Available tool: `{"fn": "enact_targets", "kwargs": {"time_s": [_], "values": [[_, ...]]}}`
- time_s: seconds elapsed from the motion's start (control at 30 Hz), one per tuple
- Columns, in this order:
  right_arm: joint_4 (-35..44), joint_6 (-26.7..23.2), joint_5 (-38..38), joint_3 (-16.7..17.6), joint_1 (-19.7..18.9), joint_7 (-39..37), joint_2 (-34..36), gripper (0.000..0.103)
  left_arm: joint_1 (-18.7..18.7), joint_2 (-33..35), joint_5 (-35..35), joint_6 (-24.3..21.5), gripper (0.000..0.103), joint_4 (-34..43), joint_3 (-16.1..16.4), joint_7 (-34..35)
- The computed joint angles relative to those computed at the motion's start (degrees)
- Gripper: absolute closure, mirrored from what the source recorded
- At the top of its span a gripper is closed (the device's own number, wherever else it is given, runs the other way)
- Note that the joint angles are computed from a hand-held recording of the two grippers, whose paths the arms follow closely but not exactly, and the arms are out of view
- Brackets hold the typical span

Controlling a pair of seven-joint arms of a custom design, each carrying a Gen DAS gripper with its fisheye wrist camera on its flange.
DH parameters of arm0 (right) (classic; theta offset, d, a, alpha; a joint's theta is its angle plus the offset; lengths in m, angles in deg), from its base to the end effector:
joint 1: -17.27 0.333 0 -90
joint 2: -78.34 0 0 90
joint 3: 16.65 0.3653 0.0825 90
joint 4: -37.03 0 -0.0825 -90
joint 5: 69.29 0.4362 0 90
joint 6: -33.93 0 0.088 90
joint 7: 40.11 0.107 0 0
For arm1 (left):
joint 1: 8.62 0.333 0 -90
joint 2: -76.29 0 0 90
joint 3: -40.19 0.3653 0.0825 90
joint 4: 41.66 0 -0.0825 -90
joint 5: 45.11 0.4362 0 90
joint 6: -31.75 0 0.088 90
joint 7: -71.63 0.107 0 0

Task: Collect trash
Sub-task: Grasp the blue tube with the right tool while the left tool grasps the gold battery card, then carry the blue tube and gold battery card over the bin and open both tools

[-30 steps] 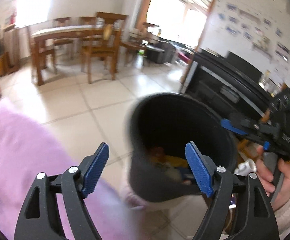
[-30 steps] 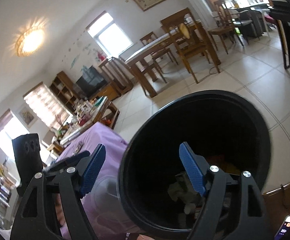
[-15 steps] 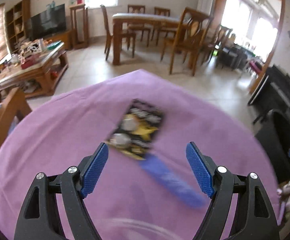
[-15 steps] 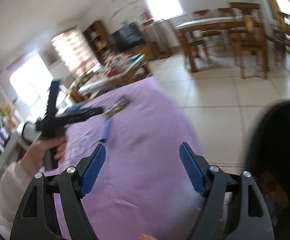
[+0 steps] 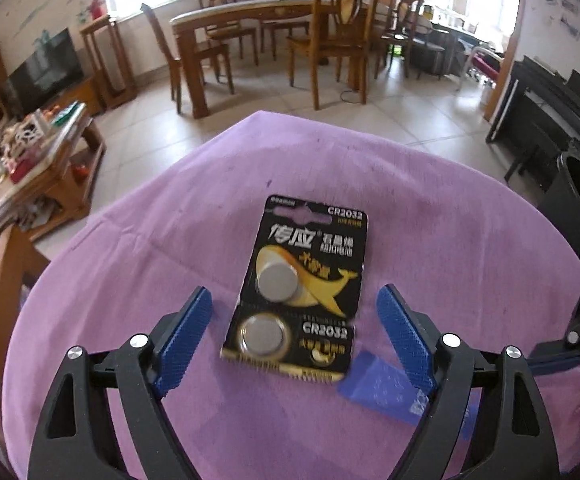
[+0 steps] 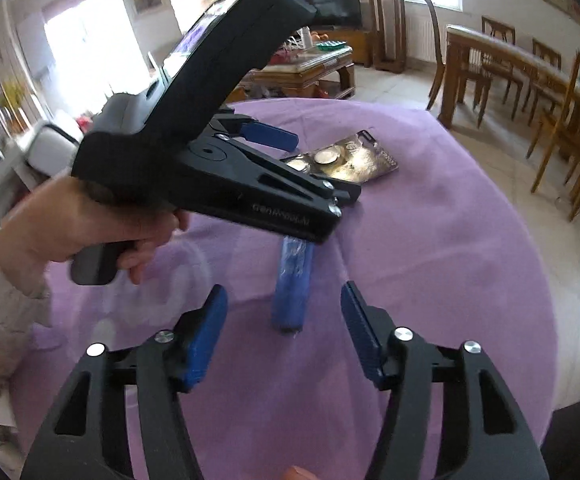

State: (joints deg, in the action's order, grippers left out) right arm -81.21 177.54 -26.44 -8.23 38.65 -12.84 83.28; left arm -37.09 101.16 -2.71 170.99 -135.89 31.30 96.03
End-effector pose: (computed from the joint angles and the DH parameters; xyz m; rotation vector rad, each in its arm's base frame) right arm 0.5609 0.3134 0.4495 -2.4211 0.6104 -0.0382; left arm 0.6227 -0.4516 0.4235 -1.8849 1.8182 -0.5444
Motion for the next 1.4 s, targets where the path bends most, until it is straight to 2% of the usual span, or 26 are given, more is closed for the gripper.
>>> {"fn": "enact_targets", "kwargs": {"time_s": [0.03,0.1,0.13,0.2,0.23,0.27,0.3,0.47,0.6,0.77,0.9,0.97,1.13,1.27,1.4], "values": [[0.31,0.81,-1.81,0.07,0.44,1.3,0.36,0.059,0.18,0.03,0.22,0.83,0.019,-0.23,0.09,-0.04],[0.4,2.66,-4.96,0.21,1.1,3.21,0.89,0.066,0.19,0.27,0.14,0.9,0.02,0.0,0.1,0.21],[0.03,3.86,-6.02,0.36,1.39,3.51,0.8,0.074,0.3,0.23,0.15,1.12,0.021,-0.1,0.16,0.33],[-0.4,4.68,-6.3,0.53,1.42,3.4,0.59,0.084,-0.41,0.69,0.84,0.98,0.03,0.48,0.4,-0.59],[-0.47,3.77,-5.53,0.51,1.13,3.05,0.36,0.086,-1.11,0.96,1.31,0.47,0.033,0.99,0.52,-1.6],[-0.94,3.51,-5.13,0.47,0.97,2.6,-0.11,0.087,-1.24,0.57,1.88,0.73,0.04,0.46,0.86,-2.65],[-0.81,2.62,-4.96,0.35,0.84,2.69,-0.21,0.089,-1.29,0.29,2.25,0.94,0.042,0.06,1.02,-3.64],[-1.91,-4.28,1.99,-1.0,-1.12,0.38,-2.57,0.089,-1.91,-0.54,3.56,0.02,0.043,-0.87,0.85,-6.42],[-3.94,-8.28,8.52,-2.84,-2.7,-1.87,-5.39,0.089,-2.57,-4.0,7.21,3.89,0.043,-6.02,1.0,-14.69],[-5.42,-11.32,14.61,-5.02,-4.42,-2.95,-8.09,0.089,-3.69,-8.91,14.44,4.59,0.043,-11.21,-0.05,-25.81],[-5.8,-13.17,18.48,-6.26,-5.38,-4.21,-9.61,0.089,-4.75,-11.48,19.88,2.38,0.043,-12.09,-2.49,-32.61],[-5.14,-13.97,19.83,-6.85,-5.91,-4.68,-9.54,0.089,-5.55,-11.73,21.6,0.43,0.043,-10.84,-3.96,-33.65],[-5.3,-15.56,23.06,-8.72,-7.96,-6.46,-11.25,0.089,-7.77,-8.79,23.61,-1.23,0.043,-4.52,-5.78,-32.86],[-5.86,-15.52,25.2,-10.6,-10.16,-8.08,-12.73,0.089,-10.83,-3.7,24.32,-1.41,0.043,3.56,-5.2,-30.01],[-5.24,-14.49,27.76,-12.68,-12.93,-8.66,-12.85,0.089,-14.13,4.56,23.19,1.39,0.043,15.33,-3.64,-25.33]]}}
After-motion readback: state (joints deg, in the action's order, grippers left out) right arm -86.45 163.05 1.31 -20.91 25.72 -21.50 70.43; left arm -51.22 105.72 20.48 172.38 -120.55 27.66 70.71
